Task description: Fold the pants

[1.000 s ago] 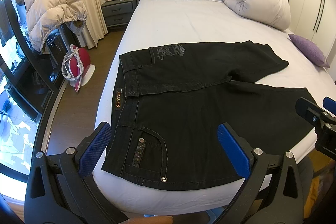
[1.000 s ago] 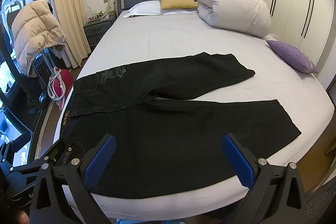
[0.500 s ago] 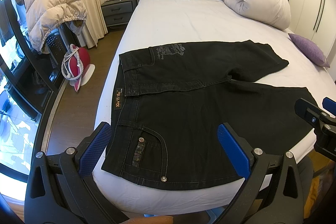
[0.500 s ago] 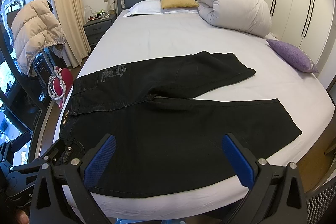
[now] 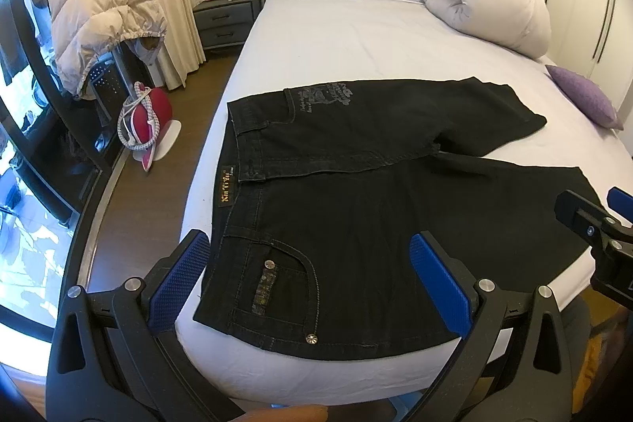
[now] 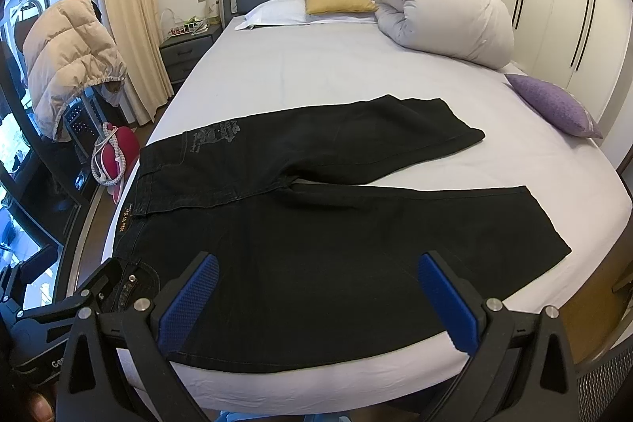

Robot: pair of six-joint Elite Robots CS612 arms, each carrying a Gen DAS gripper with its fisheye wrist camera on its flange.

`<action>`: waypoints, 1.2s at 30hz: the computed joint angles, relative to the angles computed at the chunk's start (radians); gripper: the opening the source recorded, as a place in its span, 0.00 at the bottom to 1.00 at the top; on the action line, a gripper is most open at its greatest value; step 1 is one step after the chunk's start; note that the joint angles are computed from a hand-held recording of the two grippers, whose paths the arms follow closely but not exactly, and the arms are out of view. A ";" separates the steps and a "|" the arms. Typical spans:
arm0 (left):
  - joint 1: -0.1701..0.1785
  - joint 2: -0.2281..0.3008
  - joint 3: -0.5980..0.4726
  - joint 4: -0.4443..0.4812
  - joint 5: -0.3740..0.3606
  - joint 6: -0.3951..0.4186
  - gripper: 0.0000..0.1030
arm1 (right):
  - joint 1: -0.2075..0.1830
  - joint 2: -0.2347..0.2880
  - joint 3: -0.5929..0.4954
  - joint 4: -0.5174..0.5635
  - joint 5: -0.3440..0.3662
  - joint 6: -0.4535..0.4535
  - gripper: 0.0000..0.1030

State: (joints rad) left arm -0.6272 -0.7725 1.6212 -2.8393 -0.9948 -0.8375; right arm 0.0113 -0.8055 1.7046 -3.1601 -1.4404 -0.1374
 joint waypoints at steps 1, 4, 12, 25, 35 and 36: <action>-0.001 0.001 0.001 0.003 0.009 0.000 1.00 | 0.001 0.001 0.000 0.001 0.000 0.000 1.00; -0.001 0.003 0.005 -0.007 0.026 -0.003 1.00 | -0.001 0.002 -0.005 0.009 0.003 -0.001 1.00; 0.015 0.006 0.008 -0.057 0.032 0.042 1.00 | -0.005 0.012 -0.027 0.037 0.018 -0.015 1.00; 0.118 0.066 -0.130 -0.047 0.027 0.179 1.00 | -0.052 0.148 -0.282 0.077 0.258 -0.160 1.00; 0.282 0.275 -0.534 0.139 -0.244 0.570 1.00 | -0.035 0.326 -0.688 0.461 0.407 -0.595 0.90; 0.299 0.304 -0.589 0.184 -0.283 0.624 1.00 | -0.029 0.357 -0.758 0.534 0.413 -0.642 0.90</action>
